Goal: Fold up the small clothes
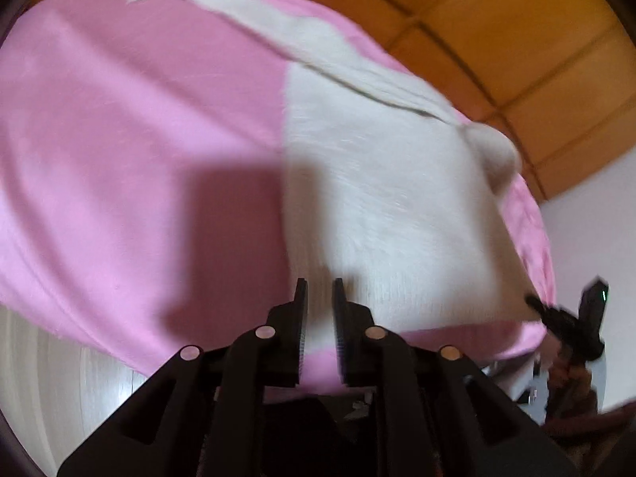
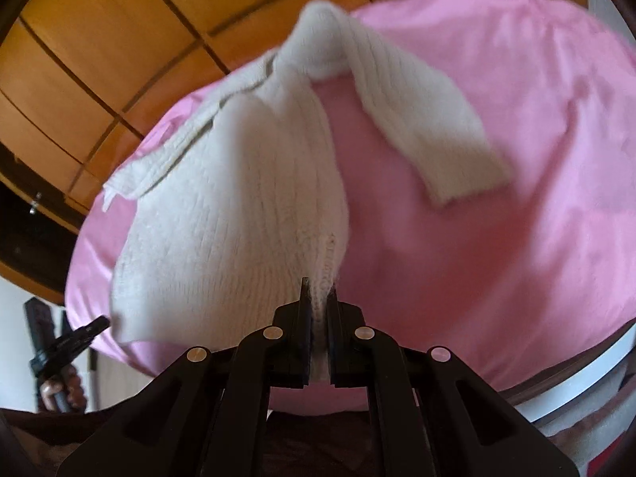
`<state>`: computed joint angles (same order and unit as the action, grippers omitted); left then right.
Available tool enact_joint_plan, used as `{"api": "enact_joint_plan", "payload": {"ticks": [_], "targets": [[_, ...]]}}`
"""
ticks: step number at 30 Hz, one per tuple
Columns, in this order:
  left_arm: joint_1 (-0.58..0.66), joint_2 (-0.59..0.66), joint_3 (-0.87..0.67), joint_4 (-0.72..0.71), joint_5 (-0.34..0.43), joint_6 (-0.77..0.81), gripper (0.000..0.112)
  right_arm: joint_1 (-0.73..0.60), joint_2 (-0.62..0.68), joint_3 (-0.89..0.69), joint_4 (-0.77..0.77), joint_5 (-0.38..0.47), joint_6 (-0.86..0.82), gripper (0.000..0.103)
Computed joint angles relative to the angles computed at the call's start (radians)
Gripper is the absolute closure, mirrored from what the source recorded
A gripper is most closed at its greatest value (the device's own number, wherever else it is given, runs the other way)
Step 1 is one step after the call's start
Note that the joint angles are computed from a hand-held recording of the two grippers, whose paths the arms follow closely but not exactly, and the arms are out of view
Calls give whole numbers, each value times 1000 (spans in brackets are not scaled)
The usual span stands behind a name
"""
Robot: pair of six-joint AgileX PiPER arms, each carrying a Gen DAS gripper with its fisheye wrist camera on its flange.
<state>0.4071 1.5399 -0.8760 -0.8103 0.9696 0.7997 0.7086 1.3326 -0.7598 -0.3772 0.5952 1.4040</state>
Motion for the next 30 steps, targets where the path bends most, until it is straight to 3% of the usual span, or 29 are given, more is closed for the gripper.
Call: {"api": "enact_joint_plan", "payload": {"ticks": [1,2,3,4,5,6,10,13,15,17,21,24,30], "targets": [[10,6,-9,-2,-3,-10,74,-22,-14,16,9,-26,-9,97],[23,-5,-4,-6,-6,-4,68,-33,-24,25,-3,-34,-3,88],[32,-20,-7,-16,-11,-1,68,-33,-35,26,-50,-15,43,80],[32,-25,-16,-23,-13,4,67,-33,-45,33,-129,13,121,61],[24,-29,-27,-22,-20,-8,66,-49,-44,33,-207,61,192,49],[7,-36,-37,-24,-39,-19,65,-67,-30,28,-253,89,222,48],[-67,-36,-75,-35,-91,-35,53,-199,102,-16,-279,56,127,48],[-161,-26,-108,-23,-137,-84,49,-227,262,-99,-291,54,29,48],[-200,-30,-114,1,-164,-109,44,-188,370,-169,-355,157,17,62],[-238,-18,-141,43,-175,-151,44,-183,368,-192,-363,205,-7,98],[-235,6,-161,65,-189,-182,39,-216,200,-171,-399,248,17,98],[-230,53,-196,73,-198,-236,39,-310,130,-225,-418,297,-65,98],[-204,84,-220,112,-214,-308,39,-659,222,-472,-407,327,-247,98]]}}
